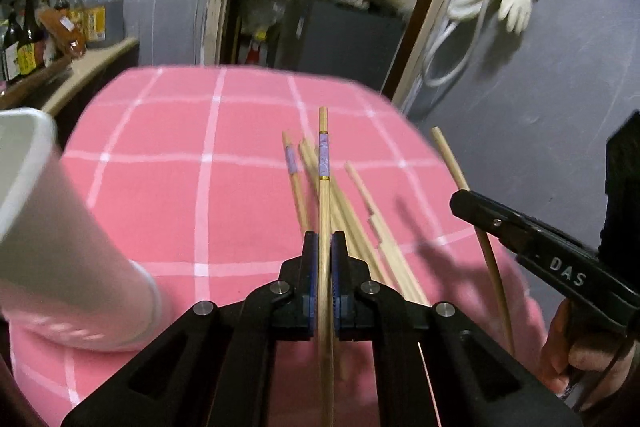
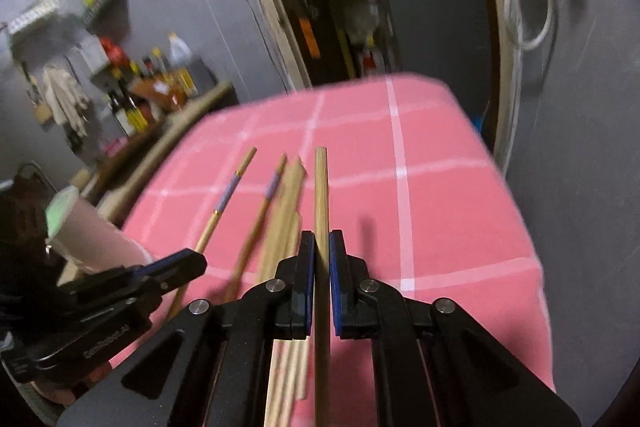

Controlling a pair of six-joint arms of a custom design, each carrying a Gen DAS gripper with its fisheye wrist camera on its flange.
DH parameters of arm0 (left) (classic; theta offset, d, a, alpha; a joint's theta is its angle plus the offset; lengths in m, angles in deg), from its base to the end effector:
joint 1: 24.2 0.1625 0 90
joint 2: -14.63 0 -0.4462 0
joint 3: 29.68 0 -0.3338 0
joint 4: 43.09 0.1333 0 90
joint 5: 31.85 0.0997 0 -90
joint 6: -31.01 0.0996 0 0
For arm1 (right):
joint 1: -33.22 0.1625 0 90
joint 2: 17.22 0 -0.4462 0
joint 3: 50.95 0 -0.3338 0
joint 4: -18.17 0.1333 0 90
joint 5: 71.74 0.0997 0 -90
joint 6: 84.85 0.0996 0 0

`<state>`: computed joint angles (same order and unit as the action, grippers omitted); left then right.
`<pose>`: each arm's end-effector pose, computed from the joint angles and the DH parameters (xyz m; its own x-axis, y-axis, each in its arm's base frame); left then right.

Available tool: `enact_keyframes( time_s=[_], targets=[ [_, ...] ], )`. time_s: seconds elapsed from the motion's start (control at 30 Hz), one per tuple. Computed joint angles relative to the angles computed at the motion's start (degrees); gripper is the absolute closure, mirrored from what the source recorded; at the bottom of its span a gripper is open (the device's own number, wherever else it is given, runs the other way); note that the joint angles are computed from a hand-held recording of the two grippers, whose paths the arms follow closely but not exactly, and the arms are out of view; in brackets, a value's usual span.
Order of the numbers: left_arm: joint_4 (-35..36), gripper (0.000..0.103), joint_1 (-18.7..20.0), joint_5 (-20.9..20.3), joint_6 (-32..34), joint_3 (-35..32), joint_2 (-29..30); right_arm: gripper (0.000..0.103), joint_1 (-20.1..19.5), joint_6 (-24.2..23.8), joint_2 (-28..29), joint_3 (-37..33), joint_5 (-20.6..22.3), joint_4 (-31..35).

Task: Organize utensils
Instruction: 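Lift both held chopsticks upright and carry them over the white basket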

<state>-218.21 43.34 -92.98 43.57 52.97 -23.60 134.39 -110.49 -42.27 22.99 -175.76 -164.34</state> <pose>-0.1080 -0.7360 0.2039 -0.8443 0.1949 -0.4991 0.4849 0.6744 -0.5569 0.2548 -0.7270 0.0987 -0.8266 -0.3289 0.4566 -0.5523 0.6299 -0.5461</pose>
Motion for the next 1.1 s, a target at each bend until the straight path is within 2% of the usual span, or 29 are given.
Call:
enact_keyframes(
  time_s=[0.13, 0.23, 0.33, 0.4, 0.53, 0.63, 0.73, 0.83, 0.97, 1.1],
  targets=[
    [-11.62, 0.099, -0.89, -2.86, 3.15, 4.94, -2.24, 0.098, 1.27, -2.47, -0.3, 4.41, 4.84, -11.57],
    [-19.16, 0.099, -1.56, -4.26, 5.69, 7.12, -3.64, 0.098, 2.38, -4.47, 0.66, 5.21, 8.27, -17.56],
    [-25.64, 0.099, -2.06, -5.44, 7.95, 8.65, -5.33, 0.098, 3.75, -5.9, 2.97, 3.5, 12.19, -22.57],
    [-29.39, 0.099, -2.12, -6.6, 9.11, 9.62, -6.8, 0.098, 4.71, -5.13, 4.85, 0.71, 15.85, -23.95],
    [-31.56, 0.099, -1.42, -6.48, 10.37, 8.87, -9.62, 0.098, 6.34, -3.22, 9.0, -6.89, 22.41, -22.33],
    [-31.17, 0.099, 0.26, -6.84, 10.42, 6.3, -11.17, 0.098, 7.47, -0.03, 13.58, -16.52, 27.81, -16.76],
    [-31.19, 0.099, 1.94, -7.12, 11.15, 4.12, -12.27, 0.098, 8.63, 2.25, 17.68, -25.11, 30.64, -12.19],
    [-32.2, 0.099, 3.92, -8.87, 10.47, 2.82, -12.99, 0.098, 9.48, 3.18, 21.86, -33.24, 30.97, -9.91],
    [-33.1, 0.099, 6.39, -11.81, 8.12, 0.22, -13.01, 0.098, 10.25, 0.53, 26.57, -40.82, 29.32, -10.4],
    [-35.58, 0.099, 8.05, -13.47, 6.91, -1.06, -12.18, 0.098, 9.94, -2.54, 27.59, -40.11, 28.61, -14.77]
  ],
)
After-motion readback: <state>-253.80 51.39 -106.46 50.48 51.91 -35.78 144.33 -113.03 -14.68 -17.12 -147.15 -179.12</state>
